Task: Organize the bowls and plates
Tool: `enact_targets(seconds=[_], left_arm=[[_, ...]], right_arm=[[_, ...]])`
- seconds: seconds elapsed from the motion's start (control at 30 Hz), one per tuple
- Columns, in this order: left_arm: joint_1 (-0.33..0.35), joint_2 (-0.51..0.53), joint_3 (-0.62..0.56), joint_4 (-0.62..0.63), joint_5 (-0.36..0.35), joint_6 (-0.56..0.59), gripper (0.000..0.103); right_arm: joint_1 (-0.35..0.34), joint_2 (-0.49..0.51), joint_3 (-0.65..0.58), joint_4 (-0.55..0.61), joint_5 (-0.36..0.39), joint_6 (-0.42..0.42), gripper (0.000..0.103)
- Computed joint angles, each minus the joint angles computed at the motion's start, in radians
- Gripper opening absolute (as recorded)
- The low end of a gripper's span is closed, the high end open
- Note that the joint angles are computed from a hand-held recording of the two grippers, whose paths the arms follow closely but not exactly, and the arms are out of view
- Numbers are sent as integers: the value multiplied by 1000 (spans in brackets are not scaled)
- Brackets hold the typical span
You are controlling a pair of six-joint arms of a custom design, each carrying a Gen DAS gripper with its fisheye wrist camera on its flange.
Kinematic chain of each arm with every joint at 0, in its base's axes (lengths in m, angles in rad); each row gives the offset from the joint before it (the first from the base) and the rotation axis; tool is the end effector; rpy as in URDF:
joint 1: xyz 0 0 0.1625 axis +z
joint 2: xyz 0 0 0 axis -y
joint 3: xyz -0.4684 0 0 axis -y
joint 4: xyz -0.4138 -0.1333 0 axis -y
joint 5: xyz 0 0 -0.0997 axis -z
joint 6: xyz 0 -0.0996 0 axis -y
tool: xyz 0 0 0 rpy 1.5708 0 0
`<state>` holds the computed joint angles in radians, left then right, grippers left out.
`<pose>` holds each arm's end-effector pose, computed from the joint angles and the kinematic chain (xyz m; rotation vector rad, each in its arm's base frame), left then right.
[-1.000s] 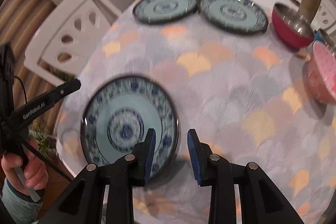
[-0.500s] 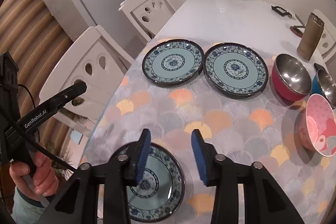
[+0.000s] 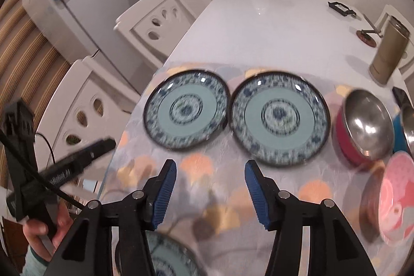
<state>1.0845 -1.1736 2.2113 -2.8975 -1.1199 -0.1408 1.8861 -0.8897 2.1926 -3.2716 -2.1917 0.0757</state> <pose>-0.0833 -0.5358 0.1805 0.3816 2.7197 -0.5741 0.2353 -0.4784 0.0913 0.1400 -2.5334 0.6586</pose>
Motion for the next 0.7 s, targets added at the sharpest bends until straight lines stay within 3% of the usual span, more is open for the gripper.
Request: enact_targets(seconds=[0.17, 0.23, 0.3, 0.5, 0.7], left_arm=[[35, 57, -54, 6, -17, -10, 44], [55, 76, -75, 7, -28, -26, 58], [70, 94, -87, -7, -39, -47, 64], [91, 148, -122, -11, -31, -60, 61], [106, 189, -152, 6, -32, -59, 41]], right_arm=[[-52, 52, -114, 22, 17, -91, 53], [-69, 76, -161, 43, 24, -121, 53], [-86, 101, -211, 66, 31, -151, 56], [-138, 183, -362, 144, 44, -231, 57], [-180, 233, -455, 228, 67, -264, 57]])
